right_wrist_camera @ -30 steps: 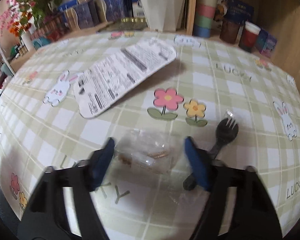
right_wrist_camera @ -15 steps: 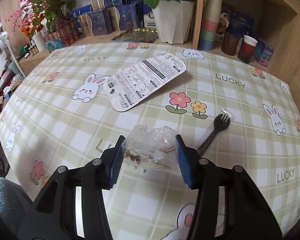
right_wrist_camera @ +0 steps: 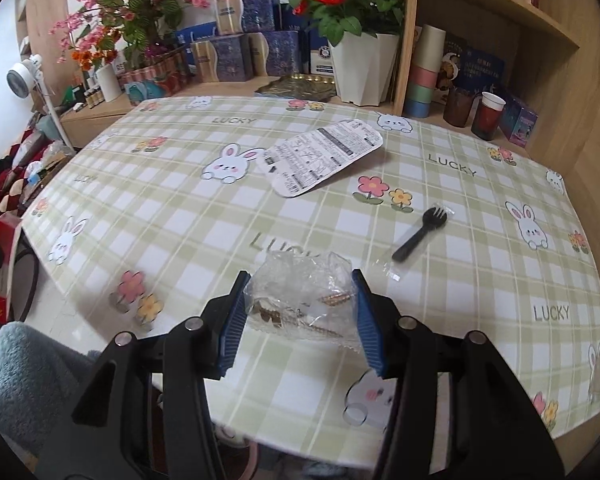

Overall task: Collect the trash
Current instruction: 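Carry the red box over the bin with the left gripper while the right gripper drops the screw bag in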

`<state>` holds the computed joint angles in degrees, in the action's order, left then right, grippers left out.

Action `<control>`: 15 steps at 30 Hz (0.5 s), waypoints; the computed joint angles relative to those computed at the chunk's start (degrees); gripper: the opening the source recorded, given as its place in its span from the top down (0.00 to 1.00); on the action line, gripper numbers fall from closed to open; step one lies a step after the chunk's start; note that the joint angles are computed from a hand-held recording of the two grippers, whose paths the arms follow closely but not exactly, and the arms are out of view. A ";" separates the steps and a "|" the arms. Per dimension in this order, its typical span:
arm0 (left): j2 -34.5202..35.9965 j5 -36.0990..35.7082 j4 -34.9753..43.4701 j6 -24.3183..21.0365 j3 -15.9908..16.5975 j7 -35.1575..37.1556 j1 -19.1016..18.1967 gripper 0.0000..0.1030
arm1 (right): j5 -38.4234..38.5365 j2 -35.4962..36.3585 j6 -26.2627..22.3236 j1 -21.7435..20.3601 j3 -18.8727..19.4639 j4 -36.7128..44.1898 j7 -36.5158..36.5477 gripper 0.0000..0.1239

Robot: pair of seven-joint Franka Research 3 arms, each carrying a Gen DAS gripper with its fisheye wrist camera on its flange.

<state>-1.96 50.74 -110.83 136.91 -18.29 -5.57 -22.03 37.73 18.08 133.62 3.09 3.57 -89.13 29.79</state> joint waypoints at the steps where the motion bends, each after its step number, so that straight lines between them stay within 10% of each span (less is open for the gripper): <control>1: -0.24 0.15 -0.19 -0.22 -0.22 -0.42 -0.21 0.48 | 0.73 -1.21 0.08 -0.32 0.14 -1.55 -0.91 0.59; 15: -3.87 -0.24 -4.91 -2.20 -2.89 -5.20 -2.14 0.48 | 7.00 -15.92 -2.25 1.51 -2.74 -23.98 -12.21 0.59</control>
<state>-5.83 50.49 -115.74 134.70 -21.19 -10.77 -24.17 44.73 2.16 131.38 4.60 0.83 -113.11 17.59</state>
